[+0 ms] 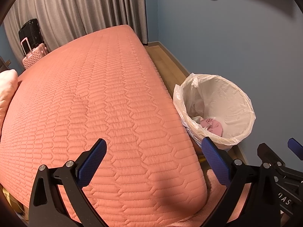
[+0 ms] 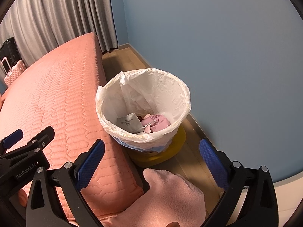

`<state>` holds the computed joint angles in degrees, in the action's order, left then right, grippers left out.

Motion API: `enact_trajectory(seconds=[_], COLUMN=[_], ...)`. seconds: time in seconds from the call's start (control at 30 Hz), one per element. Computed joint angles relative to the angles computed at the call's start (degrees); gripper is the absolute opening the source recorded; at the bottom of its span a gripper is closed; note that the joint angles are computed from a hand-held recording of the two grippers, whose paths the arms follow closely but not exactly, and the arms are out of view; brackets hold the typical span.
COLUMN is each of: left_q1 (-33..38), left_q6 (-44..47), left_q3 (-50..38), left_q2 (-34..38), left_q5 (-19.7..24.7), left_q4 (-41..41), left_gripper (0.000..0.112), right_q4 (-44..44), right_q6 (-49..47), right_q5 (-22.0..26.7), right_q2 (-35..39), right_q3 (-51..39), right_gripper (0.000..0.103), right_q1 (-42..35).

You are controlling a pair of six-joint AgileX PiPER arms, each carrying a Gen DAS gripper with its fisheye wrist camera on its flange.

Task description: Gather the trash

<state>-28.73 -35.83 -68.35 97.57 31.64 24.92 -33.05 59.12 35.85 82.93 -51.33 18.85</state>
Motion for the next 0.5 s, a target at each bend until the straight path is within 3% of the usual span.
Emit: enact_trajectory(seconds=[0.5], left_q1=[0.0], left_q6=[-0.1], left_q3=[0.0], left_q2=[0.0], left_q5=[0.1], left_q4=[0.1], left_gripper=[0.096], right_q4=[0.0], right_q6=[0.2], right_q5=[0.2], right_q2=[-0.1], right_q3=[0.1], right_gripper=[0.098], right_q1=[0.2])
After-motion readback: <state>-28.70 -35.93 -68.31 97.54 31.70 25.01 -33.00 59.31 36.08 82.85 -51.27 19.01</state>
